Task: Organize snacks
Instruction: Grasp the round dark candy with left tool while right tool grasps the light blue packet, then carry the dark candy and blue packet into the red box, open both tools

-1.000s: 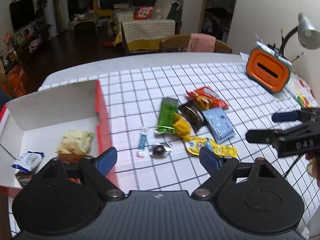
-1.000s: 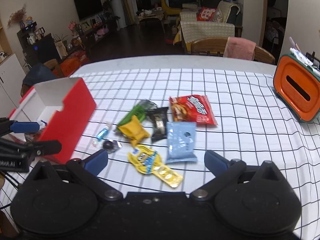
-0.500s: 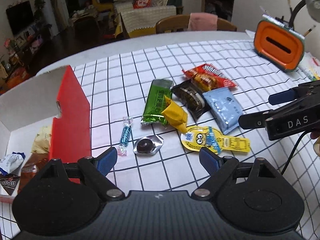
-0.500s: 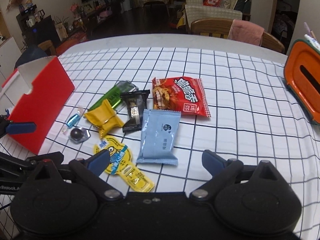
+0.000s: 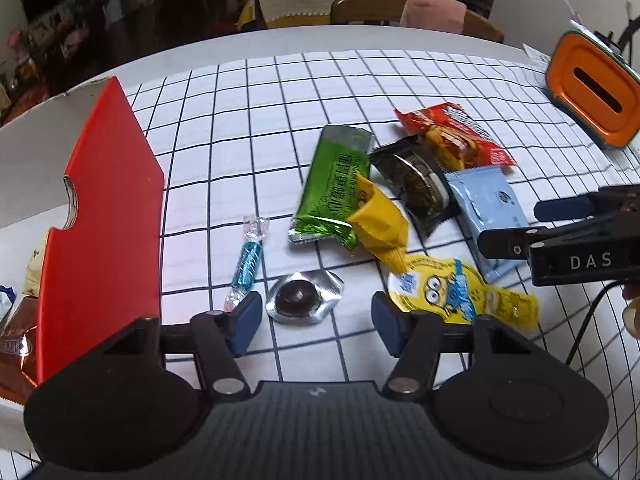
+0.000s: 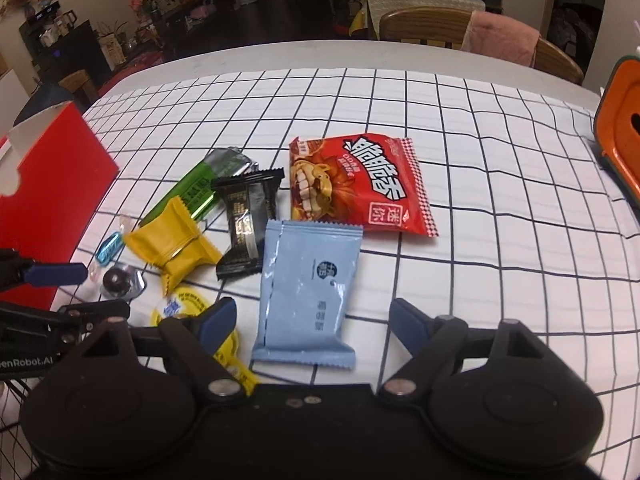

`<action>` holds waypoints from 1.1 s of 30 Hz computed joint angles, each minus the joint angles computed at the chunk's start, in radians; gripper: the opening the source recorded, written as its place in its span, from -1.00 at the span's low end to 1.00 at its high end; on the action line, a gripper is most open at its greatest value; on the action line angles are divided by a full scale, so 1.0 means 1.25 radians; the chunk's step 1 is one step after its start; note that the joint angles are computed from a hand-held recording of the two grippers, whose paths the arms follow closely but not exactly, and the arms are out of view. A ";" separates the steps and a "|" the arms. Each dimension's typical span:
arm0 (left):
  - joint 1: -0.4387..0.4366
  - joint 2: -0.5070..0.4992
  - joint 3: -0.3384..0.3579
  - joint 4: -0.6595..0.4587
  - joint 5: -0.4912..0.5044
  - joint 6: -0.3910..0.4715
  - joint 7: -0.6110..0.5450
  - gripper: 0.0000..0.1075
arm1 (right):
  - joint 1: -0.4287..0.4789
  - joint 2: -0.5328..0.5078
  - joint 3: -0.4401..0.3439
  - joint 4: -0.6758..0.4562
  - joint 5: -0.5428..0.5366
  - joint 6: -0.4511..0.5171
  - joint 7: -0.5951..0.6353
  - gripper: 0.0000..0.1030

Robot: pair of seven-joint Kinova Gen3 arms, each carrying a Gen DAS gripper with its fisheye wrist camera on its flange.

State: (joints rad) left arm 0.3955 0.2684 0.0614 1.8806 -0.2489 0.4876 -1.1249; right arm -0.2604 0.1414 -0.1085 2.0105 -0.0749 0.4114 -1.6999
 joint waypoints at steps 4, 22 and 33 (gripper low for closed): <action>-0.029 0.018 0.012 -0.020 0.040 0.015 -0.029 -0.09 | 0.000 0.015 0.000 -0.008 -0.007 -0.005 -0.004 0.48; -0.080 0.032 0.028 -0.034 0.134 0.022 -0.089 -0.53 | -0.049 0.023 0.015 0.001 0.098 -0.031 -0.109 -0.14; -0.078 0.006 0.019 -0.010 0.148 0.021 -0.092 -0.54 | -0.024 -0.035 -0.005 0.041 0.044 -0.037 -0.074 -0.32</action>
State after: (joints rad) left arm 0.2985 0.2762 0.0857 1.8679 -0.0644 0.5143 -1.2404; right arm -0.2904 0.0971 -0.1152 2.0613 -0.0196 0.3647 -1.7928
